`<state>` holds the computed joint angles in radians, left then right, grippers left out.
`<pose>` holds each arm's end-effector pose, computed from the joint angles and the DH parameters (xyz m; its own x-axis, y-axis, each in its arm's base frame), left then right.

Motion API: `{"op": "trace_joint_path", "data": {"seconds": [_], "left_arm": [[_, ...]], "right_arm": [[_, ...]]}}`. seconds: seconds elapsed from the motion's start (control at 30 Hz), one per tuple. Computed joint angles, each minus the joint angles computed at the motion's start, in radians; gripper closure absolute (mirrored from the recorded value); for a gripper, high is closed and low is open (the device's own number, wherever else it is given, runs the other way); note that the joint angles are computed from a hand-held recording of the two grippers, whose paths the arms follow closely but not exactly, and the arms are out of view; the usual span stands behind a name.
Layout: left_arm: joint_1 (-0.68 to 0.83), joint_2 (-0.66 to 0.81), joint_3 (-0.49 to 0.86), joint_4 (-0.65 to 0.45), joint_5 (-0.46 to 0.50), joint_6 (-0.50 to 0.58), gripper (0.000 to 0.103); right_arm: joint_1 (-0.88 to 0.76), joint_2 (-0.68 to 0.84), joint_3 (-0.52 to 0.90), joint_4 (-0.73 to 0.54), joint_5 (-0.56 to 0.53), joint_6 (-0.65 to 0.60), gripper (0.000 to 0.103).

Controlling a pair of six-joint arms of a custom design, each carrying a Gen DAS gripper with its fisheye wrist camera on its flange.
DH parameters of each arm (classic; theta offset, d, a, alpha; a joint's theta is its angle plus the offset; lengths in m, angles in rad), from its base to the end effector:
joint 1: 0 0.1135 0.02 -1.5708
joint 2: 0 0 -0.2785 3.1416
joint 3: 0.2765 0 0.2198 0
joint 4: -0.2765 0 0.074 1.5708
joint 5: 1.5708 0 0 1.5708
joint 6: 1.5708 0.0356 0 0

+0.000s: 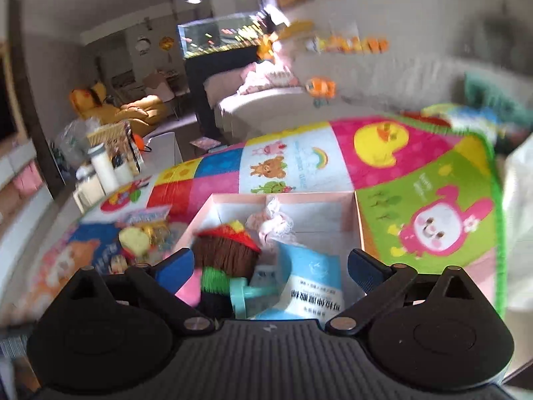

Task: Organize objects
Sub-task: 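Lower the teal crank toy into the box and open the right gripper, then grasp the red-and-white keychain figure with the left gripper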

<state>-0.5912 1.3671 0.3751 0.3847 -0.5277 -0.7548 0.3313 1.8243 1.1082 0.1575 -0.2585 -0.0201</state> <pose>0.1890 -0.1053 0.1823 -0.4398 -0.4177 -0.7950 -0.2239 0.9083 -0.3533 0.3570 0.1324 0.2321 -0.4906 -0.1893 -0.8506 -0.5294 0.8401 0.1184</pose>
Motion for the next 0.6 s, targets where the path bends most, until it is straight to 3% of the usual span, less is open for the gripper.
{"op": "trace_joint_path", "data": {"seconds": [0.13, 0.23, 0.3, 0.5, 0.6], "left_arm": [[0.205, 0.066, 0.127, 0.041, 0.076, 0.166, 0.062], [0.383, 0.216, 0.305, 0.01, 0.182, 0.179, 0.062], [0.467, 0.351, 0.476, -0.076, 0.219, 0.166, 0.062], [0.548, 0.659, 0.928, -0.384, 0.121, 0.221, 0.062], [0.568, 0.716, 1.017, -0.498, 0.155, 0.213, 0.064]], "right_arm": [[0.051, -0.083, -0.28, 0.269, 0.026, -0.051, 0.0], [0.082, -0.074, -0.419, 0.443, 0.026, 0.006, 0.0], [0.099, -0.058, -0.483, 0.532, 0.028, 0.046, 0.0], [0.119, -0.03, -0.611, 0.756, 0.034, 0.088, 0.0], [0.116, -0.02, -0.594, 0.735, 0.02, 0.085, 0.0]]}}
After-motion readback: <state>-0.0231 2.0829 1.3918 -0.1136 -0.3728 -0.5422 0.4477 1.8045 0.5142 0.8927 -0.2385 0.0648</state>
